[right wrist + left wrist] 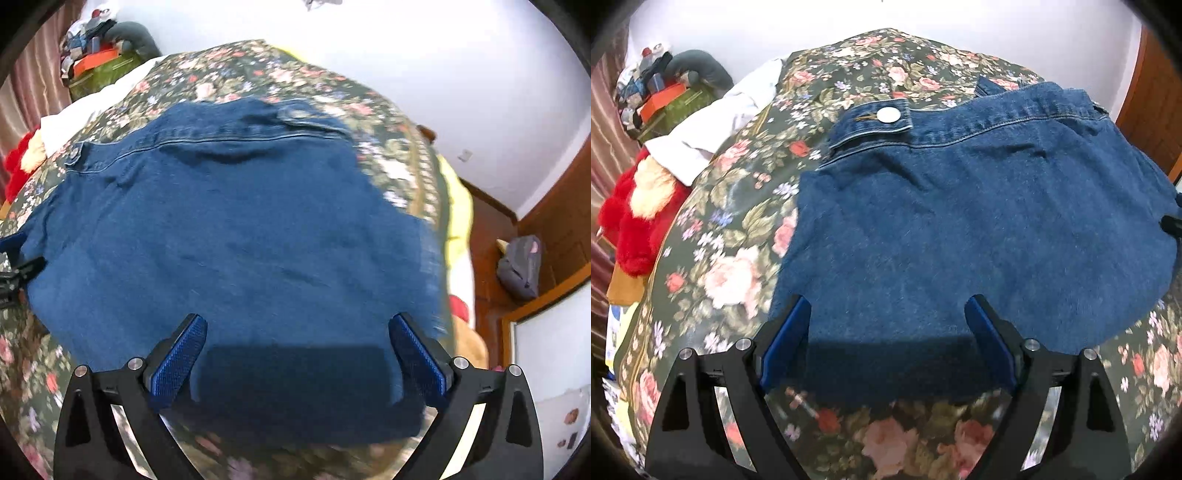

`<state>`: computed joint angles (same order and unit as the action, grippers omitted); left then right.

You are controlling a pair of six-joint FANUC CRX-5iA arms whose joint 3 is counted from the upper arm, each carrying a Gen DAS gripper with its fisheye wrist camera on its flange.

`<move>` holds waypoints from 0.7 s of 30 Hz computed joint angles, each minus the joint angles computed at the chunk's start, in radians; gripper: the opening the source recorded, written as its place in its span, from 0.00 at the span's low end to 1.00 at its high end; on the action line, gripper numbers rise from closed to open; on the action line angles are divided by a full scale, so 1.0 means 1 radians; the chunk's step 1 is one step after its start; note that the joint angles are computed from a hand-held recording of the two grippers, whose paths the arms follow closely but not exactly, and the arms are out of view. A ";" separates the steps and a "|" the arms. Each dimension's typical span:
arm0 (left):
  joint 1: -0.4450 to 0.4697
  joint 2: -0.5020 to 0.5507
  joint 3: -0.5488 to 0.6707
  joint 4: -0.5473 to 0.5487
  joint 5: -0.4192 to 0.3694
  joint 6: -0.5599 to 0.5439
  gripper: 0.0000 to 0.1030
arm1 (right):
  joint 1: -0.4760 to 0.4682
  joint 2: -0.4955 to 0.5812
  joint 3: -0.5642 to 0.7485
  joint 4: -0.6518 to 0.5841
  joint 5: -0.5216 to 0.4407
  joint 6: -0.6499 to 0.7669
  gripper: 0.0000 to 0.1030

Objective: Fold large clothes

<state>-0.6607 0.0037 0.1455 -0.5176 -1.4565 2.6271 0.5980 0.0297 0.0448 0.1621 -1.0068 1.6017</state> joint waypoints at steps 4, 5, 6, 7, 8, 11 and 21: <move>-0.046 -0.011 0.012 -0.041 -0.087 0.037 0.85 | -0.066 -0.010 0.029 -0.081 -0.047 0.029 0.97; -0.058 -0.004 0.024 -0.055 -0.133 0.054 0.85 | -0.087 -0.003 0.048 -0.110 -0.069 0.035 0.97; -0.060 -0.004 0.026 -0.056 -0.175 0.081 0.85 | -0.117 0.005 0.080 -0.170 -0.103 0.057 0.97; -0.057 -0.014 0.018 -0.044 -0.194 0.107 0.85 | -0.138 0.014 0.103 -0.206 -0.135 0.050 0.97; -0.049 -0.039 -0.006 -0.024 -0.191 0.149 0.85 | -0.149 0.017 0.113 -0.219 -0.150 0.040 0.97; -0.057 -0.104 -0.056 -0.007 -0.168 0.275 0.85 | -0.154 0.016 0.120 -0.222 -0.171 0.025 0.97; -0.017 -0.192 -0.181 0.170 0.161 0.471 0.85 | 0.053 -0.129 -0.035 -0.069 0.005 0.016 0.98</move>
<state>-0.6774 -0.1878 -0.0356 -0.3471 -1.2956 3.0984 0.6507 -0.0988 0.0101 0.0933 -1.0017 1.6179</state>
